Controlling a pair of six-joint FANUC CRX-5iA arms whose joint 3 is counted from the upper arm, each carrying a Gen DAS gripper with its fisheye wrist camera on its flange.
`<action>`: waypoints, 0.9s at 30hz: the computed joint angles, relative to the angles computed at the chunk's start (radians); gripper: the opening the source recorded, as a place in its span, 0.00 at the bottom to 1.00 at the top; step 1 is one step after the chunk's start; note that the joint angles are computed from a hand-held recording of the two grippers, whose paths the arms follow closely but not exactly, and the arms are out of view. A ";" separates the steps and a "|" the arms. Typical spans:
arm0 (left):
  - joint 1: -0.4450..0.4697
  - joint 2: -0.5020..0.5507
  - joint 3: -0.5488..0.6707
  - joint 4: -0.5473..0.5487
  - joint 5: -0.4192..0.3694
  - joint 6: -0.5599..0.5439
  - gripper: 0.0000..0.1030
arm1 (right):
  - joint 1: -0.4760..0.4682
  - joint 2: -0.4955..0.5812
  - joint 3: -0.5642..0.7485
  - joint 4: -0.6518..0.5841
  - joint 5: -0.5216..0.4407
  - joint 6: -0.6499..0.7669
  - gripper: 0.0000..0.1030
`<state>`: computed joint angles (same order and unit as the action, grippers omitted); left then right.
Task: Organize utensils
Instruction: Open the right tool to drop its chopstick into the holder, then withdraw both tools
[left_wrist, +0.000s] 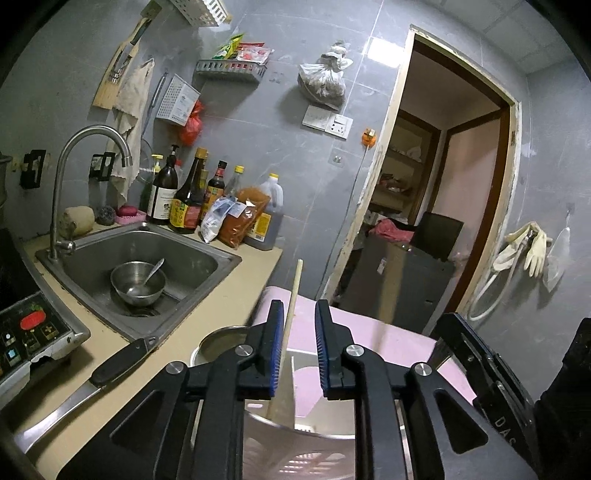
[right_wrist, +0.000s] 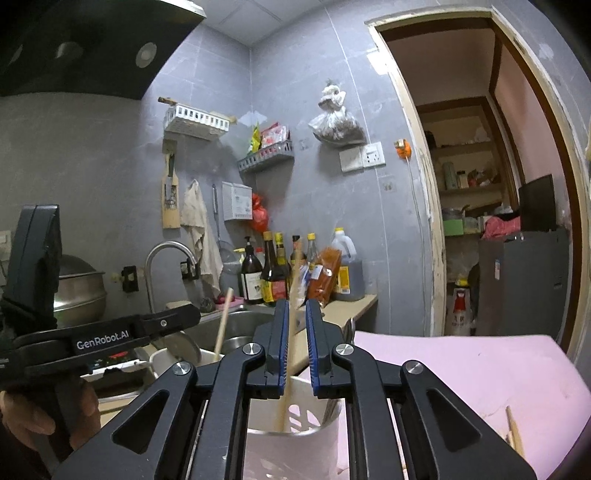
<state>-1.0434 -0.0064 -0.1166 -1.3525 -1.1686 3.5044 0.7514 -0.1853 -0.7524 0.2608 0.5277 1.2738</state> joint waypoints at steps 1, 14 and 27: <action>-0.007 -0.002 0.002 -0.005 -0.005 0.003 0.17 | -0.002 -0.013 -0.004 -0.005 0.004 0.004 0.11; -0.094 0.058 0.117 -0.078 -0.052 -0.045 0.63 | -0.100 -0.138 -0.023 -0.083 -0.008 0.069 0.55; -0.141 0.203 0.263 -0.122 -0.066 -0.129 0.97 | -0.305 -0.219 -0.079 0.017 -0.019 0.031 1.00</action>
<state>-1.1844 0.1961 0.1460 -1.4748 -1.2344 3.3752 0.4460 -0.4044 -0.8309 0.2774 0.5087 1.3043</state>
